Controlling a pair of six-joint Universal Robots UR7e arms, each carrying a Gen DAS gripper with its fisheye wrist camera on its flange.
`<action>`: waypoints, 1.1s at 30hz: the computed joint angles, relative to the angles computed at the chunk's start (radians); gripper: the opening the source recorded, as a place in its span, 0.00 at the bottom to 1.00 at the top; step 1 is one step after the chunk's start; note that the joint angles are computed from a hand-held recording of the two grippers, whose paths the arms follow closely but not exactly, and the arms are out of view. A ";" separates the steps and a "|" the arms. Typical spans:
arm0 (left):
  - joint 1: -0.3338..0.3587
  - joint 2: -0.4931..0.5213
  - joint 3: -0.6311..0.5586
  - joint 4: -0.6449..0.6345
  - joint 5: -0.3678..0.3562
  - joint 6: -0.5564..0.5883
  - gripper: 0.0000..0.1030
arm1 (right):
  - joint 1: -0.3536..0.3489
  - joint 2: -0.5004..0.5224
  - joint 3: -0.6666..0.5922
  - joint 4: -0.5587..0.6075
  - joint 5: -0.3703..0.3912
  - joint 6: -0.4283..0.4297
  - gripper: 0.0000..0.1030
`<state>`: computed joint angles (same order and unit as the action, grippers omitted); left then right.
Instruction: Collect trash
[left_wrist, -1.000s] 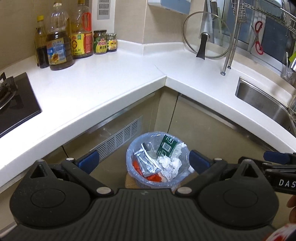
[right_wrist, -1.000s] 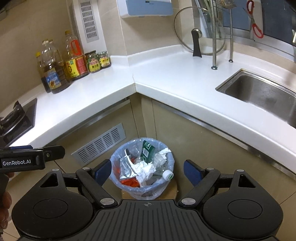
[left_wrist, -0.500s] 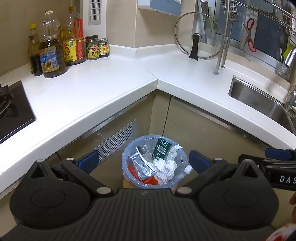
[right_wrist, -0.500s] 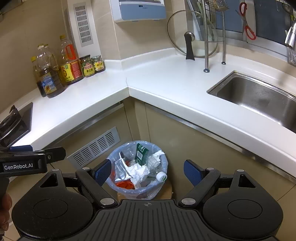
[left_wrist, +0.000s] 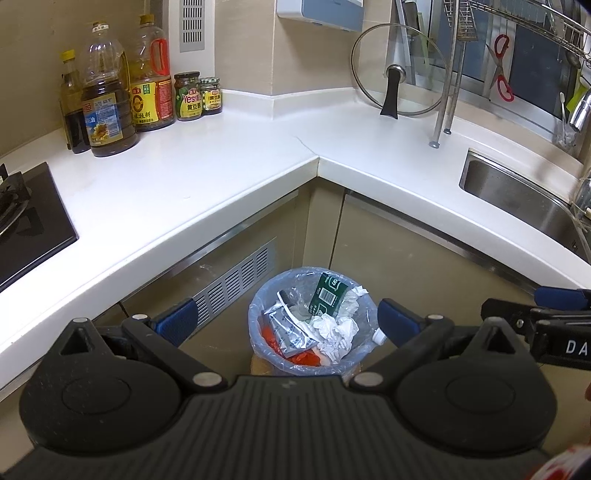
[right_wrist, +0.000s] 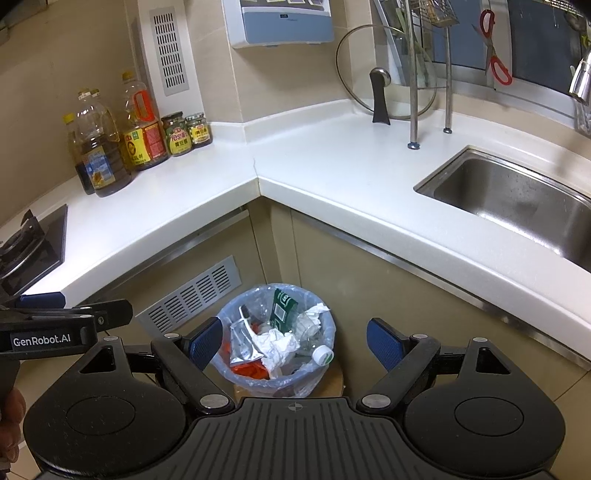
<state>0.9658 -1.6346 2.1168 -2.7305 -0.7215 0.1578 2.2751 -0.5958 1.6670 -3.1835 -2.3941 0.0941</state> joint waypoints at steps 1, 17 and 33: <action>0.000 -0.001 0.000 0.001 0.001 -0.002 1.00 | 0.000 0.000 0.000 0.000 0.000 -0.001 0.83; -0.005 -0.004 0.003 -0.002 0.006 -0.001 1.00 | 0.004 -0.001 0.001 -0.006 -0.005 -0.008 0.83; -0.006 -0.005 0.002 -0.002 0.005 0.002 1.00 | 0.004 0.000 -0.008 -0.003 -0.003 -0.014 0.83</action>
<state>0.9601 -1.6399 2.1185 -2.7328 -0.7166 0.1594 2.2792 -0.5956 1.6590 -3.1864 -2.3970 0.0800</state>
